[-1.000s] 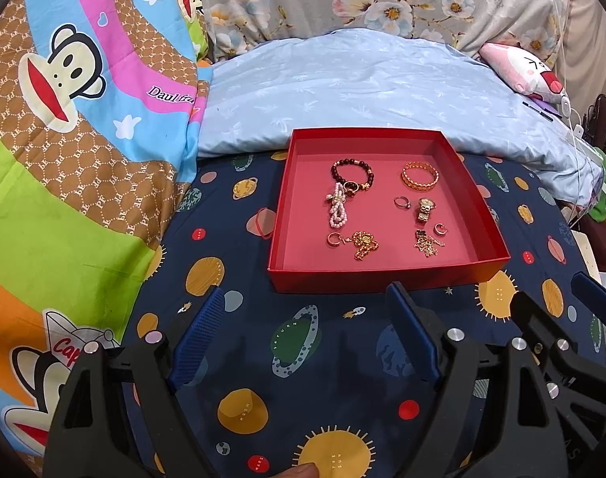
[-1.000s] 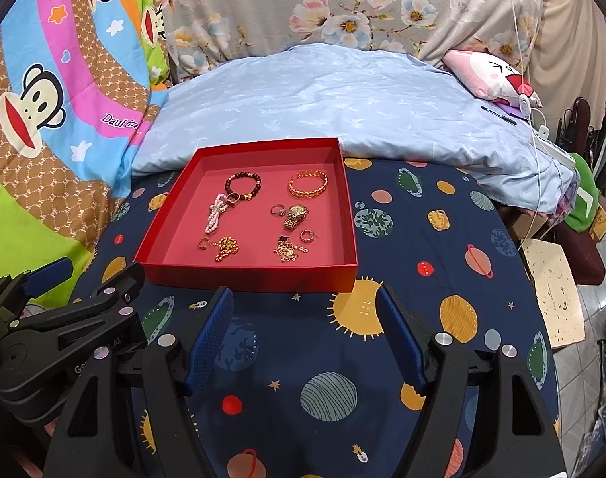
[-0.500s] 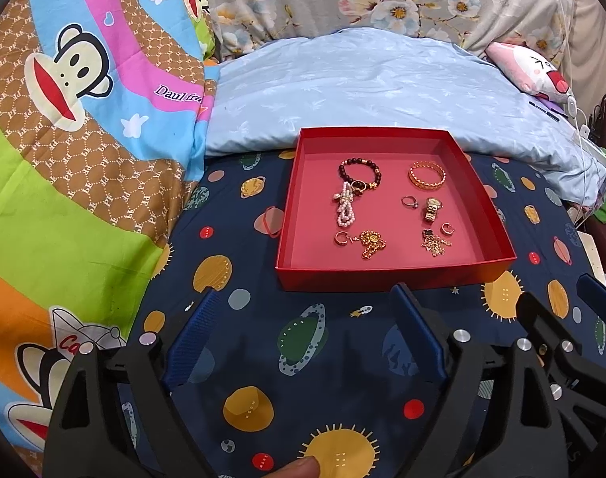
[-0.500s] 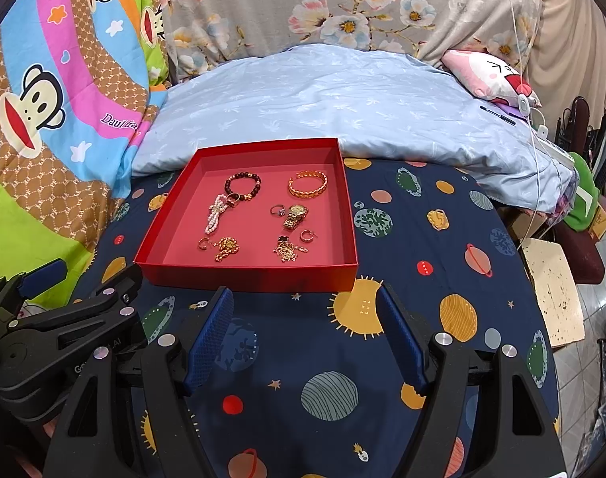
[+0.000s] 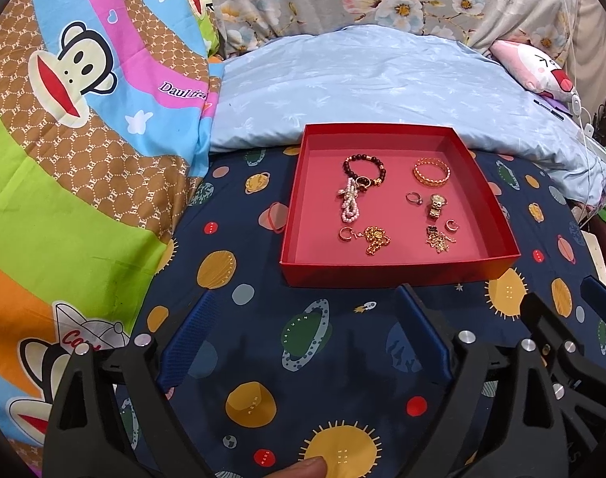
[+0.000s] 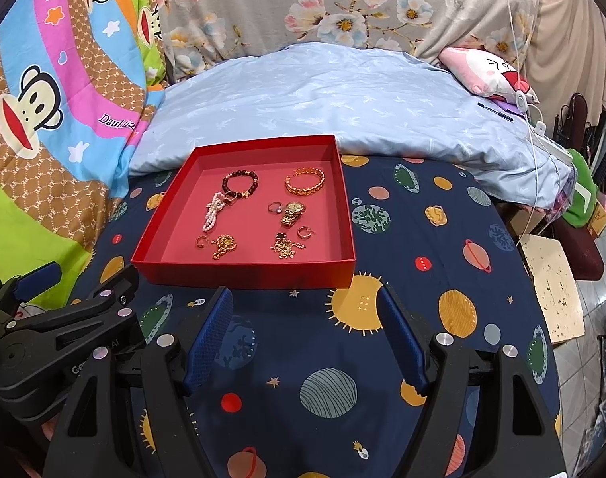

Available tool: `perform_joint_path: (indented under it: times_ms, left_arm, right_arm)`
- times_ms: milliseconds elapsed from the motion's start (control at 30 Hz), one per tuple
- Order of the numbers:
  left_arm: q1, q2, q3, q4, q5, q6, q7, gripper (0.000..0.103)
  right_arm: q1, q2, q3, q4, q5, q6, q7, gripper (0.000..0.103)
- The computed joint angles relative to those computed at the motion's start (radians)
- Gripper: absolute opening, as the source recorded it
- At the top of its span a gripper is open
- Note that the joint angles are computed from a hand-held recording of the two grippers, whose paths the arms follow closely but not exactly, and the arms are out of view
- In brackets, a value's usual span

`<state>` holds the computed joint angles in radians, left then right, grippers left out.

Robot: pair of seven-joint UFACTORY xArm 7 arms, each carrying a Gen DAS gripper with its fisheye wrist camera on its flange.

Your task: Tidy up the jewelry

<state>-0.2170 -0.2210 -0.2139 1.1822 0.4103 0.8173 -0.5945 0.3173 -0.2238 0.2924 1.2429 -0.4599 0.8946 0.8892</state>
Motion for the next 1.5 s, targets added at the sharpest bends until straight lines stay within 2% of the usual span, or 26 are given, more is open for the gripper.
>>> perform_joint_path:
  times_ms: [1333, 1500]
  left_arm:
    - [-0.007, 0.009, 0.001, 0.005, 0.000, 0.018, -0.001, 0.090]
    - [-0.009, 0.001, 0.002, 0.002, 0.011, 0.002, 0.013, 0.090]
  right_arm:
    - [0.009, 0.003, 0.012, 0.001, -0.021, 0.037, 0.041, 0.075]
    - [0.012, 0.001, 0.016, 0.005, -0.030, 0.047, 0.077, 0.079]
